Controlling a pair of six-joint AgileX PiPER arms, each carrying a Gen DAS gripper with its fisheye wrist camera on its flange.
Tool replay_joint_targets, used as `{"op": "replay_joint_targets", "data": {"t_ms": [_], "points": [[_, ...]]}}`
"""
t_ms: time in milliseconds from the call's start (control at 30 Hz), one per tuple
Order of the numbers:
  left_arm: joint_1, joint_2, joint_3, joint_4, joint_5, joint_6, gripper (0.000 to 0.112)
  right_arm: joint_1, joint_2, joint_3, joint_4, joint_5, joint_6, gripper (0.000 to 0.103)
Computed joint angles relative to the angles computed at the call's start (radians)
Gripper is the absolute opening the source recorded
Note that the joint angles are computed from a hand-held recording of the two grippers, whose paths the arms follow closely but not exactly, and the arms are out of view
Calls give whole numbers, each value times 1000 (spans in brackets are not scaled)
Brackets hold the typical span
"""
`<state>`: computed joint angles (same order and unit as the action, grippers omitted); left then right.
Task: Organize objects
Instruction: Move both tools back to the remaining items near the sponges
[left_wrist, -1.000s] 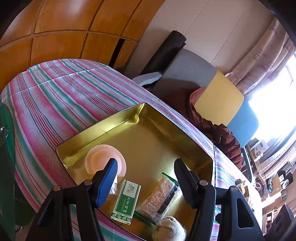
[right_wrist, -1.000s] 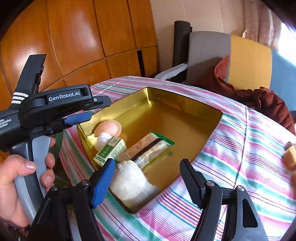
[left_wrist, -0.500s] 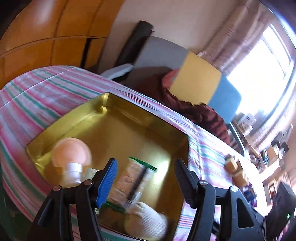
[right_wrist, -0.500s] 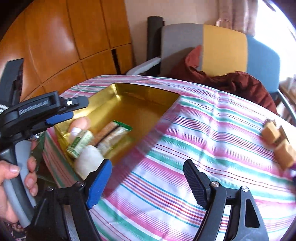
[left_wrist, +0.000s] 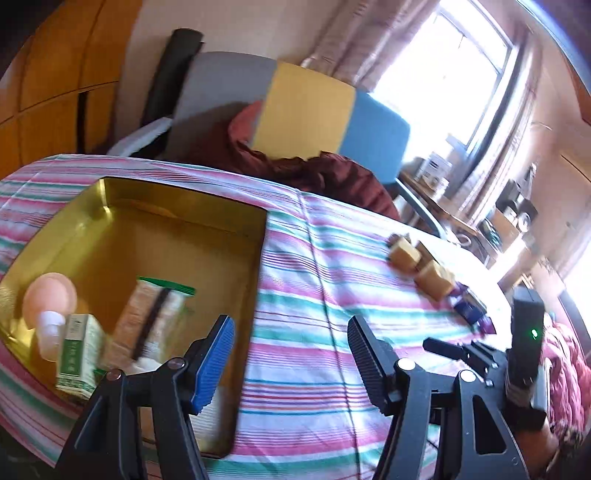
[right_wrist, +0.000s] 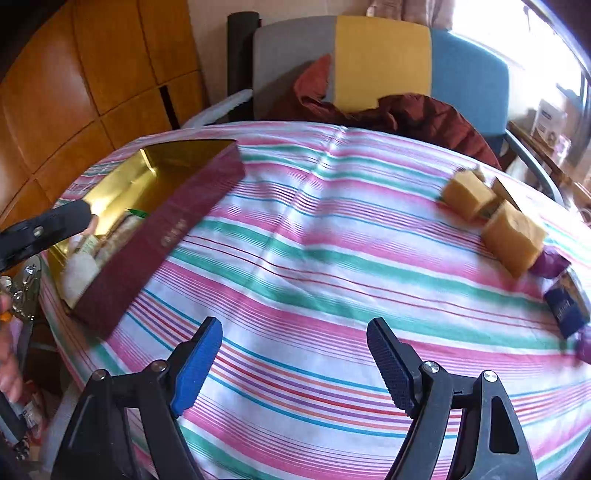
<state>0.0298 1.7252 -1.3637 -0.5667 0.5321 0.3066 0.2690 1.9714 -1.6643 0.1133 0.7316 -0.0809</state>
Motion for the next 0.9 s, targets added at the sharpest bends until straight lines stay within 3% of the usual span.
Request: {"op": "replay_joint_targets", "data": {"t_ms": [233, 467, 667, 733, 833, 900], "points": [[-76, -8, 26, -29, 4, 88, 65, -143, -23, 5, -197, -26, 53, 81], [-134, -7, 52, -38, 1, 93, 65, -340, 125, -294, -348, 59, 142, 84], [-157, 2, 57, -49, 8, 99, 65, -453, 289, -552, -131, 246, -4, 85], [-162, 10, 56, -44, 14, 94, 65, -451, 261, -491, -83, 231, -36, 86], [-168, 16, 59, -30, 11, 78, 65, -460, 202, -389, 121, 249, -215, 85], [-166, 21, 60, -39, 12, 83, 65, -466, 131, -278, 216, 213, -307, 85]]}}
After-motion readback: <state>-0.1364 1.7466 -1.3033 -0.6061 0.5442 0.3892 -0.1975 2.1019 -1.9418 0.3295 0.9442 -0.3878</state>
